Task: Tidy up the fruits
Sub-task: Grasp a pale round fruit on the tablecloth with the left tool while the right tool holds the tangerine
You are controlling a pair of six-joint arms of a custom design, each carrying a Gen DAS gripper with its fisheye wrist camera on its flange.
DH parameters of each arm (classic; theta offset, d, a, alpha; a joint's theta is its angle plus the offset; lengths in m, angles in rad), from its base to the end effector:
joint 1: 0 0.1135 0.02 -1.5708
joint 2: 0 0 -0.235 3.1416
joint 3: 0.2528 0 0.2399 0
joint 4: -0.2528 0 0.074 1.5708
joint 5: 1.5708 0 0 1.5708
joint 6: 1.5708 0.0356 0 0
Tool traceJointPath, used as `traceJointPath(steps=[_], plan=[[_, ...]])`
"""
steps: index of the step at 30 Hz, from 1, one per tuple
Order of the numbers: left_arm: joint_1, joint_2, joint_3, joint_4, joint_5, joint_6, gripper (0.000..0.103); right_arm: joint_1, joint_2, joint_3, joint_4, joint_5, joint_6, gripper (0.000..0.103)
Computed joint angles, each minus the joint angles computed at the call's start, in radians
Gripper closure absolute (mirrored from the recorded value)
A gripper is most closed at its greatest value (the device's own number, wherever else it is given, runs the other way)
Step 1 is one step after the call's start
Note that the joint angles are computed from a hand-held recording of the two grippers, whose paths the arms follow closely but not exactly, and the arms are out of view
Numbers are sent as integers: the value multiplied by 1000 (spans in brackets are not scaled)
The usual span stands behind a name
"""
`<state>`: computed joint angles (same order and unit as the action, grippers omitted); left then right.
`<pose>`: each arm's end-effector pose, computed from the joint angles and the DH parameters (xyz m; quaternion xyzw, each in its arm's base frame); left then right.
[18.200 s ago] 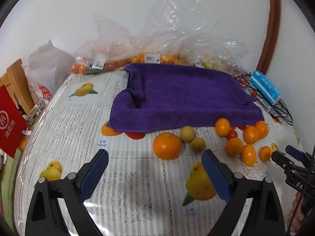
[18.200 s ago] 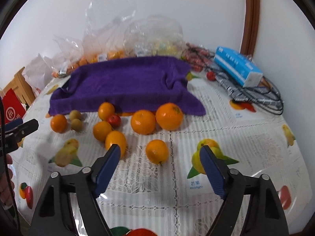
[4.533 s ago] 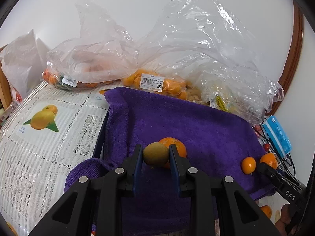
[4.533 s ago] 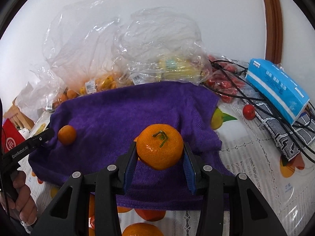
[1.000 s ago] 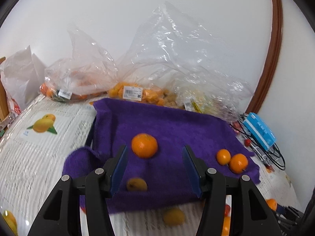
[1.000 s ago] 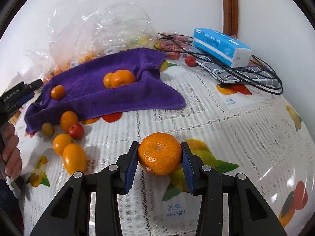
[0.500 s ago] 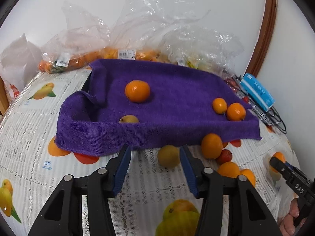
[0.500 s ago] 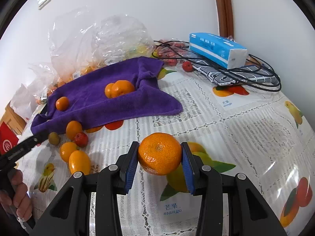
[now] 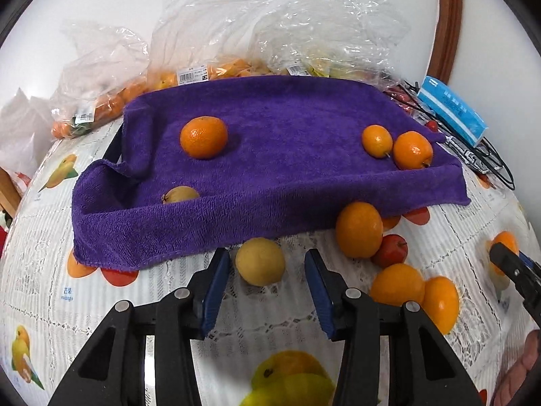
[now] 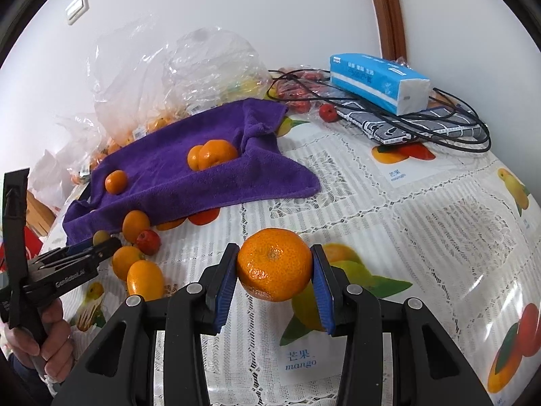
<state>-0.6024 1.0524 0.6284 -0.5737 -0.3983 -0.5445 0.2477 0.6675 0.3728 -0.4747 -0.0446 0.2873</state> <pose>0.1709 -0.1007 0.1870 -0.0287 0.9415 0.0091 0.3357 0.1487 0.0393 0.1727 0.0095 0.9206 0.1229 0.3707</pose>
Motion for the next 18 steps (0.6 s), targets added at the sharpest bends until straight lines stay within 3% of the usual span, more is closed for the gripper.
traceJointPath(steps=[3, 9, 18], plan=[[-4, 19, 9, 1, -11, -2, 60, -7, -13, -5, -2, -6, 2, 61], [13, 11, 5, 7, -5, -9, 73, -6, -6, -5, 0, -7, 0, 61], [62, -49, -35, 36, 60, -11, 76, -19, -15, -8, -2, -24, -6, 61]])
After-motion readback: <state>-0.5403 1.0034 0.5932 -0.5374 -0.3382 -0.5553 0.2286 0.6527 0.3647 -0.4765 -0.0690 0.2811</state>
